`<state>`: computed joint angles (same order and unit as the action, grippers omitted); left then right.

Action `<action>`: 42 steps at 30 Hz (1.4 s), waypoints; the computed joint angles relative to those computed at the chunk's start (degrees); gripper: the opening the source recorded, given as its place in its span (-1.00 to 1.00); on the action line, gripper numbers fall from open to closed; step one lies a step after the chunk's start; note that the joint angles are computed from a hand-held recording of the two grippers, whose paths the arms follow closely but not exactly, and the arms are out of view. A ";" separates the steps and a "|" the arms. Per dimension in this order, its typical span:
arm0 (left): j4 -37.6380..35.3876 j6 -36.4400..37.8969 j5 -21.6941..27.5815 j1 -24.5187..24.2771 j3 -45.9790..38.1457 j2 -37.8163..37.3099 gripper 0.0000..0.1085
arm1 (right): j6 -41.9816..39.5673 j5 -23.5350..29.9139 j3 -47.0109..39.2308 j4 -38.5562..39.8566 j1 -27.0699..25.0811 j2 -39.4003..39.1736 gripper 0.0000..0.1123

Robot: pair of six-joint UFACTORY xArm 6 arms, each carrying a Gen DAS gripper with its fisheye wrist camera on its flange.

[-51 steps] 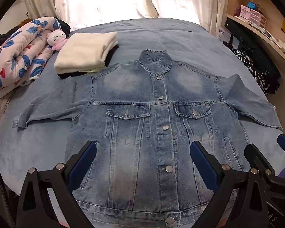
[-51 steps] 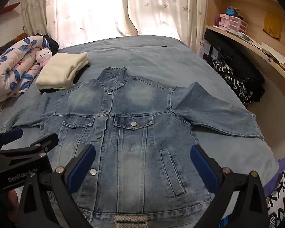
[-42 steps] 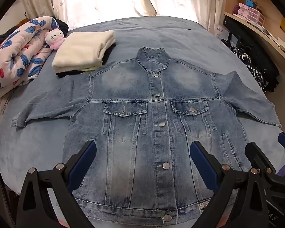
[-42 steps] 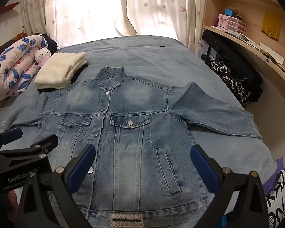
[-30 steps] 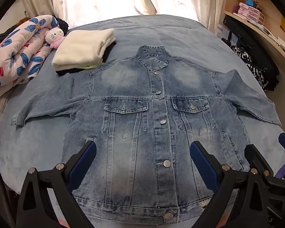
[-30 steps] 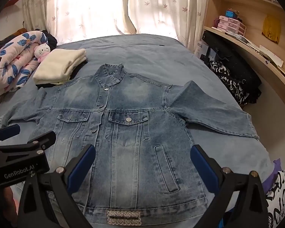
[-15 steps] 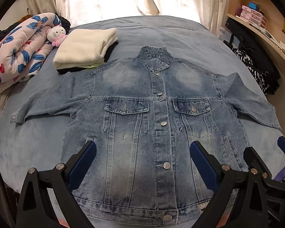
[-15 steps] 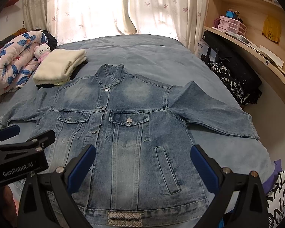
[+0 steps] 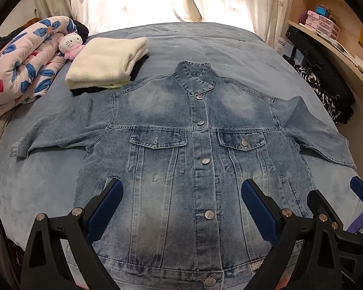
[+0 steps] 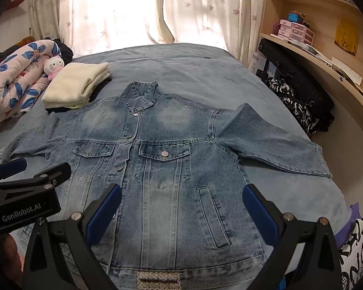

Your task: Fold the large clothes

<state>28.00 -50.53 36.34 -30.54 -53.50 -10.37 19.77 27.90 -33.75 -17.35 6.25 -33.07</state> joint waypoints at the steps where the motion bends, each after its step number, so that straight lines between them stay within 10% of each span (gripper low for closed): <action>1: 0.29 -0.20 0.03 -0.05 -0.06 0.06 0.79 | 0.11 0.03 -0.13 0.04 0.13 0.18 0.79; 42: -3.06 2.31 0.01 -0.66 -2.06 1.81 0.78 | -4.01 -1.22 0.59 3.77 -2.09 -0.72 0.79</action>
